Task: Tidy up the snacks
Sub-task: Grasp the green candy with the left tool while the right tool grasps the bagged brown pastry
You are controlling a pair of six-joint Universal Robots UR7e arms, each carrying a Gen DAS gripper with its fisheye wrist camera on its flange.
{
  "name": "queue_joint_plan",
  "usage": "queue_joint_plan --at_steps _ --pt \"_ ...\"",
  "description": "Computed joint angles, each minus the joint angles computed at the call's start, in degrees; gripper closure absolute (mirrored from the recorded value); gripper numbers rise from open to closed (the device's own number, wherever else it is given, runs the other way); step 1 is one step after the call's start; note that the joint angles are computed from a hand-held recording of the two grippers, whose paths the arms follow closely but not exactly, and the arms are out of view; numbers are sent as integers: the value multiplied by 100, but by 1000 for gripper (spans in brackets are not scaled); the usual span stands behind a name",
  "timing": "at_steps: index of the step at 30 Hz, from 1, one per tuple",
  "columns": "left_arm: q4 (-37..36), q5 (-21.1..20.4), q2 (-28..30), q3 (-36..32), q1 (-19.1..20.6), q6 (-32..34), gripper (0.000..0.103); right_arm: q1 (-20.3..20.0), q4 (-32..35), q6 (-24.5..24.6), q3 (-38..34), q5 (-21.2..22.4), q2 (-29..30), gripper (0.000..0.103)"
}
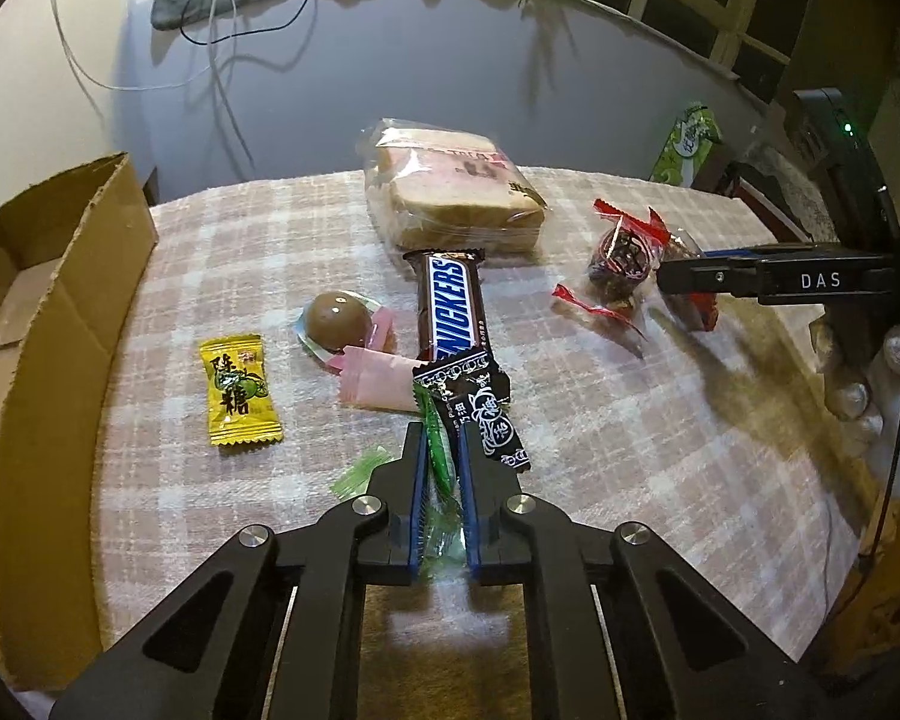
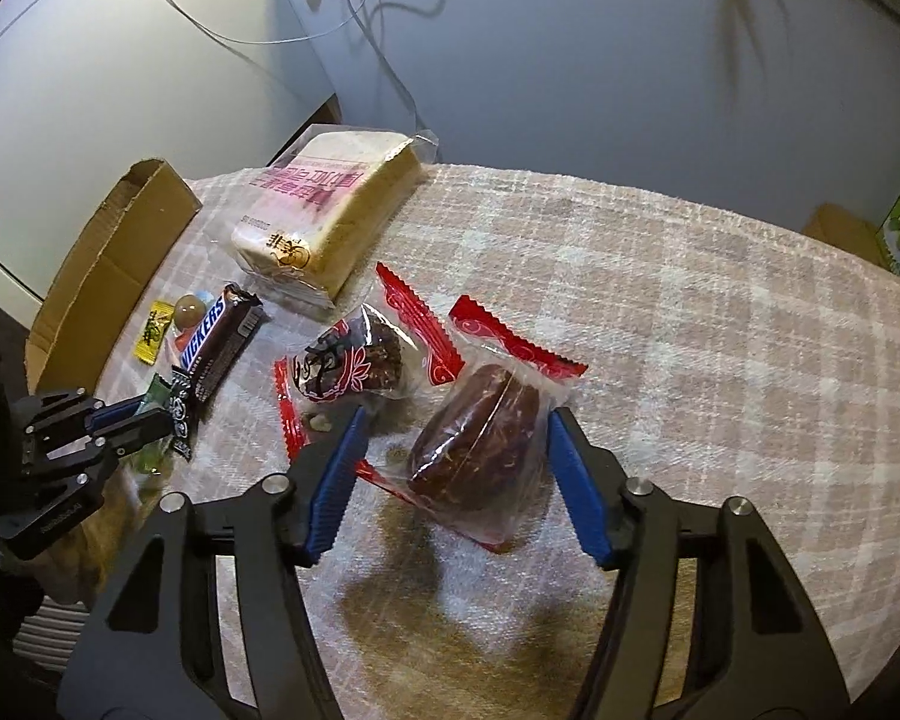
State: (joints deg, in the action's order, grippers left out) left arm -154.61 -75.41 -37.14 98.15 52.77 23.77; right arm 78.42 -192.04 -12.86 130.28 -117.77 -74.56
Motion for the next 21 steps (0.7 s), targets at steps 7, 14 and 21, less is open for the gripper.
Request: queue_joint_plan --at_steps 7,14,21 --pt "25 -58 5 -47 59 -61 95 -203 213 236 76 499 -245 44" --pt "-25 -220 -12 -30 126 -117 98 -243 236 340 25 600 -196 49" --pt "-303 -330 -105 109 181 -267 98 -348 -172 438 309 891 -331 69"
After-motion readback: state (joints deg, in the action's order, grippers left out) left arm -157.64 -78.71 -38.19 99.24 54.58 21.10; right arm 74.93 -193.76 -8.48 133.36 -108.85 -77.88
